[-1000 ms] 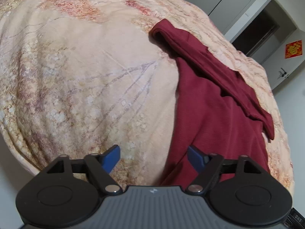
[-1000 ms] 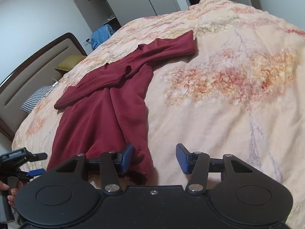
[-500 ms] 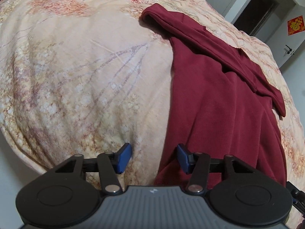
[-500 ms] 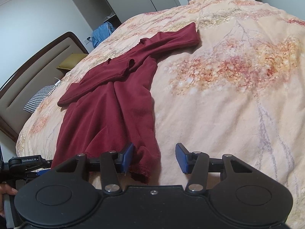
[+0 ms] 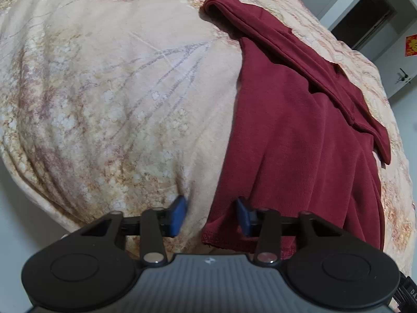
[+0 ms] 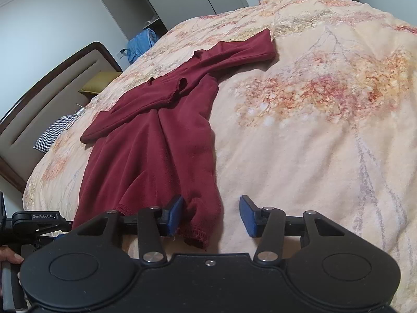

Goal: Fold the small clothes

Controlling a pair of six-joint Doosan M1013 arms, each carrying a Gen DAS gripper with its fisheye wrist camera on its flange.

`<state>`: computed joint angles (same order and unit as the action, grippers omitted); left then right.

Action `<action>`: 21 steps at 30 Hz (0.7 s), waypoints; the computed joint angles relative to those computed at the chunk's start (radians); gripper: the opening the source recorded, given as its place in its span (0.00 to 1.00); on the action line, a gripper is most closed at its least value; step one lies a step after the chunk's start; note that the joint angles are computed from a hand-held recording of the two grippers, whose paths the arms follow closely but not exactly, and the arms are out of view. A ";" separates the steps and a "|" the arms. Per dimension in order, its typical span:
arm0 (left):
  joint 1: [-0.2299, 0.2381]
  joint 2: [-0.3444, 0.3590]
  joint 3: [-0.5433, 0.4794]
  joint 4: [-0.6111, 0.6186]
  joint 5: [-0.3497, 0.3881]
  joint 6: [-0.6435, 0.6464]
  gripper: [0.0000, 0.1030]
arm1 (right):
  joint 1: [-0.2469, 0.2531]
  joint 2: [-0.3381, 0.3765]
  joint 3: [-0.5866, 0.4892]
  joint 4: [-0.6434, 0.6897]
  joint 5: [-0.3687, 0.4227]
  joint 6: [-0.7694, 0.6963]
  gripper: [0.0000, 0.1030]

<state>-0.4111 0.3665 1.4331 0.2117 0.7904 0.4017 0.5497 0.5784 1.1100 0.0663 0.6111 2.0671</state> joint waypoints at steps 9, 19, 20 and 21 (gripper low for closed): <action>0.000 -0.025 0.018 0.004 -0.034 0.007 0.01 | 0.004 0.002 -0.012 0.041 0.000 -0.069 0.09; -0.039 -0.085 0.037 0.323 -0.009 -0.121 0.00 | 0.011 -0.035 0.001 -0.034 -0.046 -0.076 0.05; -0.040 -0.094 0.039 0.340 -0.005 -0.129 0.00 | 0.011 -0.040 0.004 -0.024 -0.052 -0.088 0.05; -0.041 -0.105 0.045 0.351 -0.007 -0.137 0.00 | 0.013 -0.045 0.005 -0.018 -0.058 -0.099 0.04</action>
<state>-0.4520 0.2611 1.4781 0.5625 0.7836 0.2646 0.5625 0.5335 1.1152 0.0479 0.5530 1.9679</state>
